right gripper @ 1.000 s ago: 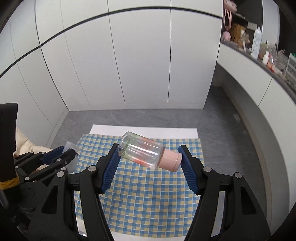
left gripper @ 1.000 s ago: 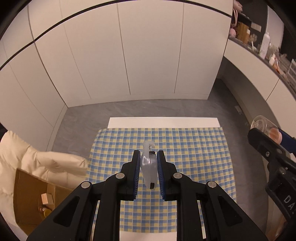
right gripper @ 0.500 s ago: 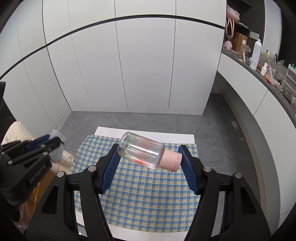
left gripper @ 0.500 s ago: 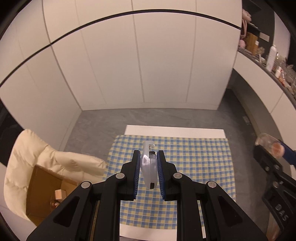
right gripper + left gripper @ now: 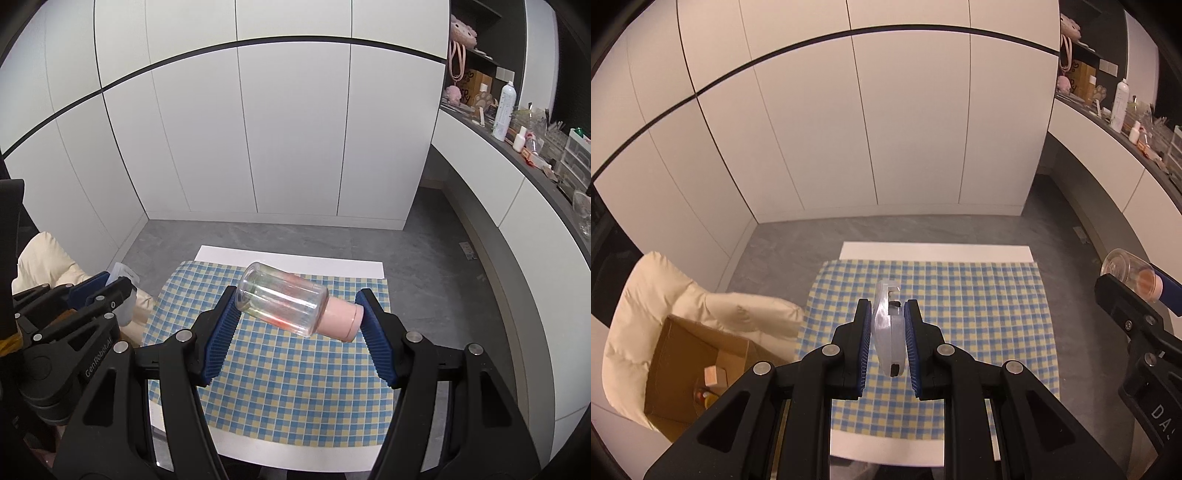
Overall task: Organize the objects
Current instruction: 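Lift the white dispenser with the left tool while the right tool carries the bottle back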
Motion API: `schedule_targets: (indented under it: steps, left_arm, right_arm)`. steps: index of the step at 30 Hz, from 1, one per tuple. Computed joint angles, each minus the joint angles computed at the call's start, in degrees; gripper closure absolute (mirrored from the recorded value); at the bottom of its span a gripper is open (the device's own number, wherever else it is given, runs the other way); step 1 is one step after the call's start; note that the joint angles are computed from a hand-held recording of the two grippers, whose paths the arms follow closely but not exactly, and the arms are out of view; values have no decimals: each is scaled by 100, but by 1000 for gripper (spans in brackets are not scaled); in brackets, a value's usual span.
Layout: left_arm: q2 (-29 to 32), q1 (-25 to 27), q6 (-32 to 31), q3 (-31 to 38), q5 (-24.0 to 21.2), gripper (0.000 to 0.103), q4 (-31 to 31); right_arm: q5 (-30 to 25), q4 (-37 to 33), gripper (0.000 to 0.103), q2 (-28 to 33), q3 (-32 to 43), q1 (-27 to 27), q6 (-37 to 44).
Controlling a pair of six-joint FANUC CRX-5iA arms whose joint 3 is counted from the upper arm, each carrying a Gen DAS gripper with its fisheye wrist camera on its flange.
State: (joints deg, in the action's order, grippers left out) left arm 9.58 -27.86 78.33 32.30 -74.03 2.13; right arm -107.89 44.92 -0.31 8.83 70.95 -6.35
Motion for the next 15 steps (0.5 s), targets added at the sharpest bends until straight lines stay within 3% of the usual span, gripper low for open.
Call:
schedule_targets:
  steps: [15]
  left_arm:
    - [-1238,291,-290,-1253,348,85,46]
  right_arm:
    - [-449,-146,37,55,78,855,-869]
